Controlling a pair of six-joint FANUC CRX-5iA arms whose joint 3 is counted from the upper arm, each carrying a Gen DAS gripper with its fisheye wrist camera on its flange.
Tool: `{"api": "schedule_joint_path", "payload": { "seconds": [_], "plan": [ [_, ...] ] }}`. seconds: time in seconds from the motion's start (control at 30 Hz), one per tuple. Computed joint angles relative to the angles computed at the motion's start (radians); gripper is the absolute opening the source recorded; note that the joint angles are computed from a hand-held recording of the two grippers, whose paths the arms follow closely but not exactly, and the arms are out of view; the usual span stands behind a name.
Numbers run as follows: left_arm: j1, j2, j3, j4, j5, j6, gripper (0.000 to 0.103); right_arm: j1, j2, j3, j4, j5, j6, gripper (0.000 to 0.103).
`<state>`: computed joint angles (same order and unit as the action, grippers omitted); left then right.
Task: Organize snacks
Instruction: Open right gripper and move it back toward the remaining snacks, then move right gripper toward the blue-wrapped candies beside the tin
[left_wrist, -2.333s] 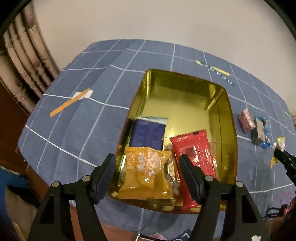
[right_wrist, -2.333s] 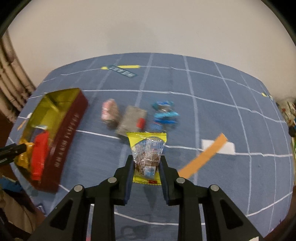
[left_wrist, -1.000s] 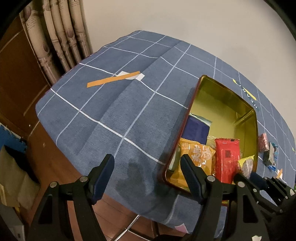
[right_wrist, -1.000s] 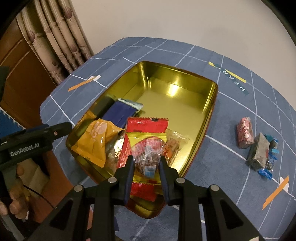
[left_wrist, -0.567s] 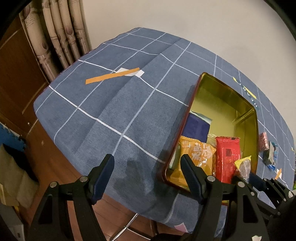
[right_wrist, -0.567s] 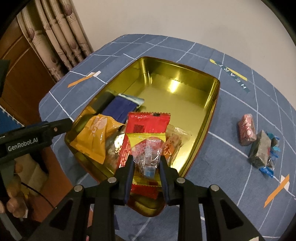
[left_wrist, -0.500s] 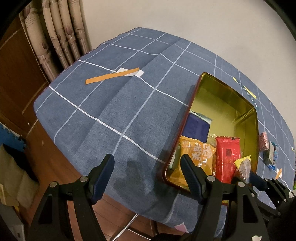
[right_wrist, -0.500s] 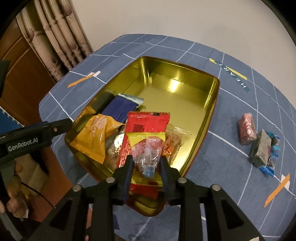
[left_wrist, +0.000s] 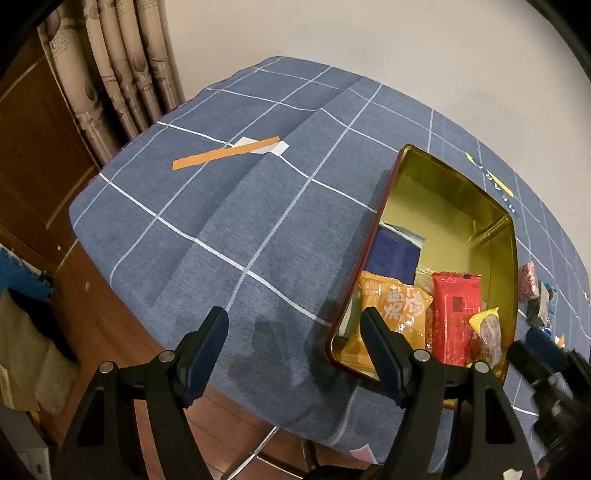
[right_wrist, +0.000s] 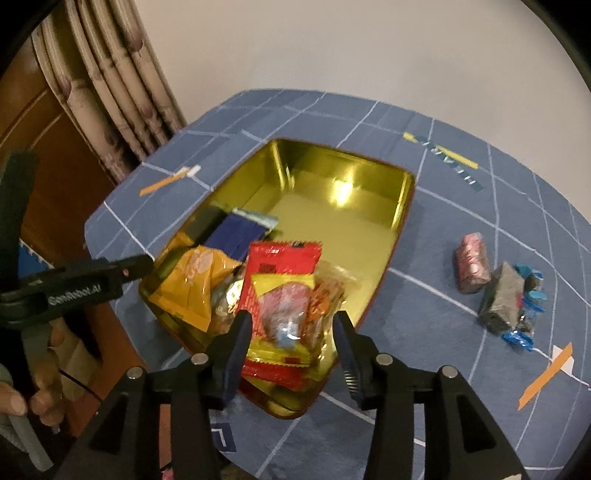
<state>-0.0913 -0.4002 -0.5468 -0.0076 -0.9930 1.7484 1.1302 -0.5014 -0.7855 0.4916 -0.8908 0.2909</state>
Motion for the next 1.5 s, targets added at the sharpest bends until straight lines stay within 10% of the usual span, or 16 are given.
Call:
{"api": "schedule_joint_path", "payload": {
  "seconds": [0.57, 0.9, 1.5],
  "plan": [
    [-0.035, 0.001, 0.015, -0.036, 0.005, 0.018, 0.070, -0.301, -0.184, -0.102, 0.012, -0.176, -0.005, 0.047],
    [-0.065, 0.004, 0.021, -0.038, 0.016, 0.010, 0.071, -0.504, -0.161, -0.113, -0.103, -0.102, 0.120, 0.047],
    [-0.206, 0.092, 0.118, -0.001, 0.020, 0.002, 0.071, -0.526, -0.040, -0.125, -0.060, -0.022, 0.137, 0.046]
  ]
}}
